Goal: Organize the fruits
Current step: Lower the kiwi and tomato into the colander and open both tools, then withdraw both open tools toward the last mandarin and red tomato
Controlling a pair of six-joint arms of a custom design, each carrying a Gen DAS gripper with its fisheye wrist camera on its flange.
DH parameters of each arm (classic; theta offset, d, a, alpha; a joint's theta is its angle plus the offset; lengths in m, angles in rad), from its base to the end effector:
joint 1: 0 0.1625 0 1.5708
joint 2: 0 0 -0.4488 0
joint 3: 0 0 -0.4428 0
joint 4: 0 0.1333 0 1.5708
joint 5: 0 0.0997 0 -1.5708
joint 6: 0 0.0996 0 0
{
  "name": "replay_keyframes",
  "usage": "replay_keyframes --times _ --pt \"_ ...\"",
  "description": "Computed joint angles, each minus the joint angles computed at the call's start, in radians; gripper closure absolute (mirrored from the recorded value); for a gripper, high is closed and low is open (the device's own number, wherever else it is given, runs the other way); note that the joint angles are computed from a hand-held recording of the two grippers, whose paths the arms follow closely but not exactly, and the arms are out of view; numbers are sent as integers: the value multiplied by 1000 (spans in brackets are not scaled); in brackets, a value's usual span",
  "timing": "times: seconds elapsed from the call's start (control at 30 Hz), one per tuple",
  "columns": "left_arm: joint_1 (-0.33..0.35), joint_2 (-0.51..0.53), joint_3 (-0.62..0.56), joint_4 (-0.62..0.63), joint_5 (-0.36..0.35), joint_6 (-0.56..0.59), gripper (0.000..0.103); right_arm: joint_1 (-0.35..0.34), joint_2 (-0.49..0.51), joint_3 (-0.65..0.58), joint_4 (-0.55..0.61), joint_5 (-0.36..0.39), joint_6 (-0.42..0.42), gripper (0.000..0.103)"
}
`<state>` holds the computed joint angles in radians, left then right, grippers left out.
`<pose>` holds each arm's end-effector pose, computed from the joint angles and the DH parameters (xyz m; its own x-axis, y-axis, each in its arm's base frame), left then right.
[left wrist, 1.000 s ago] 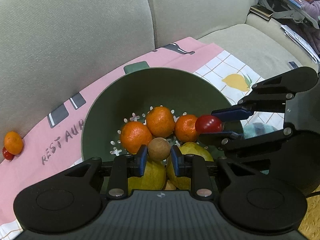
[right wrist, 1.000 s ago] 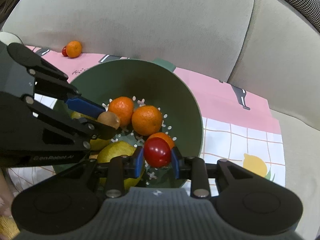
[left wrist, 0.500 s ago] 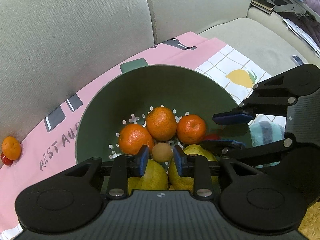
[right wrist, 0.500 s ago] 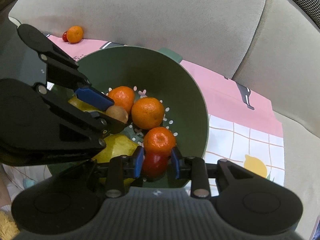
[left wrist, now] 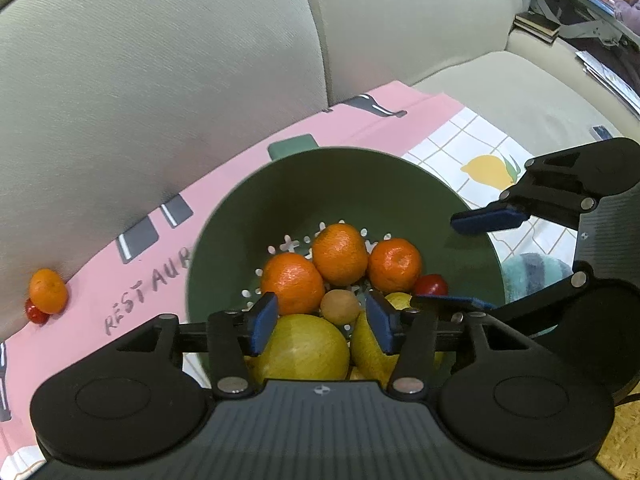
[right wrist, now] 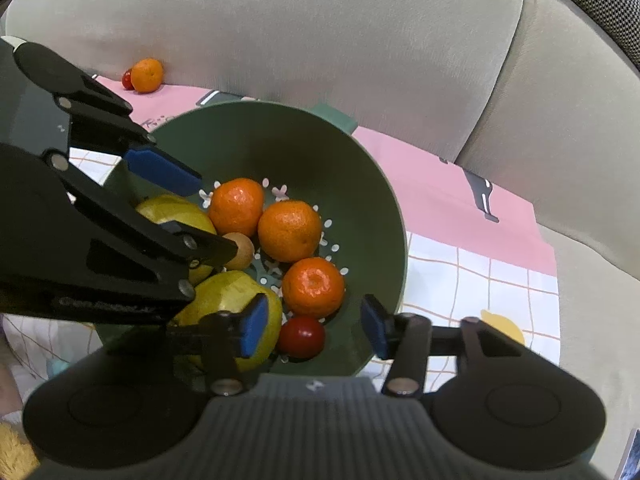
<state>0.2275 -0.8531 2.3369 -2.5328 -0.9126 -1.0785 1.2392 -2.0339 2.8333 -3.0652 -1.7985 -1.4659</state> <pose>-0.3272 -0.2751 -0.0585 -0.6882 0.2245 -0.6899 0.5037 0.8322 -0.2317 0.0244 -0.2695 0.2359 -0.3402 -0.6747 0.6550 -0.8431 0.5274 0.1054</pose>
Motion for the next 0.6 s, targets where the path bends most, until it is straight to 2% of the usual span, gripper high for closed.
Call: replay_keyframes --times 0.1,0.3,0.4,0.6 --pt "-16 -15 4 24 10 -24 40 -9 -49 9 28 23 -8 39" --pt "-47 -49 9 82 21 -79 34 5 -113 14 78 42 -6 38" --pt "-65 -68 14 108 25 -111 34 7 -162 21 111 60 0 24" --pt "-103 -124 32 177 50 -190 33 27 -264 14 232 88 47 23"
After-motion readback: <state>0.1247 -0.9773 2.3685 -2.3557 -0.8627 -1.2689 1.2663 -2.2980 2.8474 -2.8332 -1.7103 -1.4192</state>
